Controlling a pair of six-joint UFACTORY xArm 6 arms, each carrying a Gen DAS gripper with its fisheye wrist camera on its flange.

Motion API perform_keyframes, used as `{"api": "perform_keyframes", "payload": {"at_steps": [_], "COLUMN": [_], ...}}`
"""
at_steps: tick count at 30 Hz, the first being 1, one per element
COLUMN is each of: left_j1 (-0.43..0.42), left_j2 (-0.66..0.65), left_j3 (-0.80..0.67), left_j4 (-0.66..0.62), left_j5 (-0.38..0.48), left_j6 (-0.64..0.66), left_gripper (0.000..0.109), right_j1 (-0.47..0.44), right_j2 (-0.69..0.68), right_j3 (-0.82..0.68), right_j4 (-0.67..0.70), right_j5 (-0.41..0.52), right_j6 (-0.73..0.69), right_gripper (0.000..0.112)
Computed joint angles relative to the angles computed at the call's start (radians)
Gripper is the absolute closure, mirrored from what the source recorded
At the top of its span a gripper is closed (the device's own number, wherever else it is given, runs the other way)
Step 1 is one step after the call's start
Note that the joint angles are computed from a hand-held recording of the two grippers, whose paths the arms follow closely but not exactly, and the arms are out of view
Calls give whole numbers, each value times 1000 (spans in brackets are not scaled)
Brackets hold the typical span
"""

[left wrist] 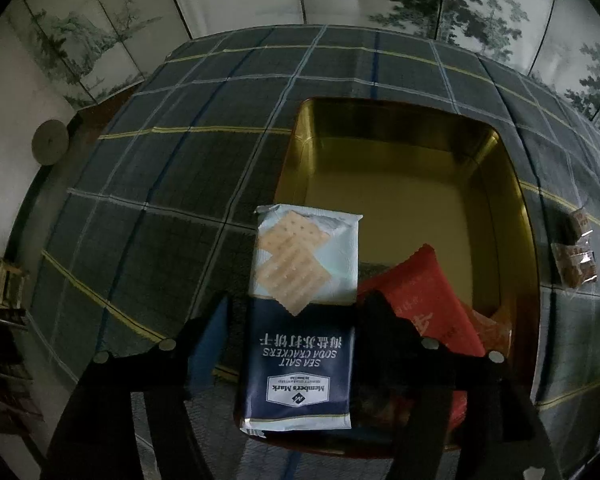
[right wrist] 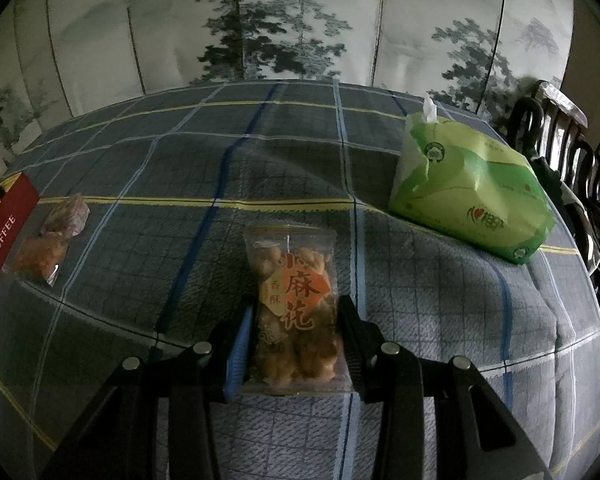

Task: Organize snacks
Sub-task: 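Lower the navy soda cracker pack into the gold tin and open the left tool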

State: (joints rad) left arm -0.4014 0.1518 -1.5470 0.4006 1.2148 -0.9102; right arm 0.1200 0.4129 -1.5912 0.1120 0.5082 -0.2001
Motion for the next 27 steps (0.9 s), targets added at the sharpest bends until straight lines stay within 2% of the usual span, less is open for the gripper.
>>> {"api": "perform_keyframes", "payload": {"at_steps": [10, 14, 27], "left_j1": [-4, -8, -50], "left_j2": [-8, -19, -18], "left_j3": [6, 19, -7], "left_j4": [6, 19, 88], "left_j5": [-8, -13, 25], "left_j6": [0, -13, -40], "left_gripper": [39, 29, 24], "right_j1": [6, 9, 18], "right_j2": [12, 11, 2], "right_j3": [-31, -34, -32], "right_j4": [-66, -94, -138], "right_j5": [35, 43, 69], "right_j6": [76, 112, 169], "right_gripper": [72, 72, 74]}}
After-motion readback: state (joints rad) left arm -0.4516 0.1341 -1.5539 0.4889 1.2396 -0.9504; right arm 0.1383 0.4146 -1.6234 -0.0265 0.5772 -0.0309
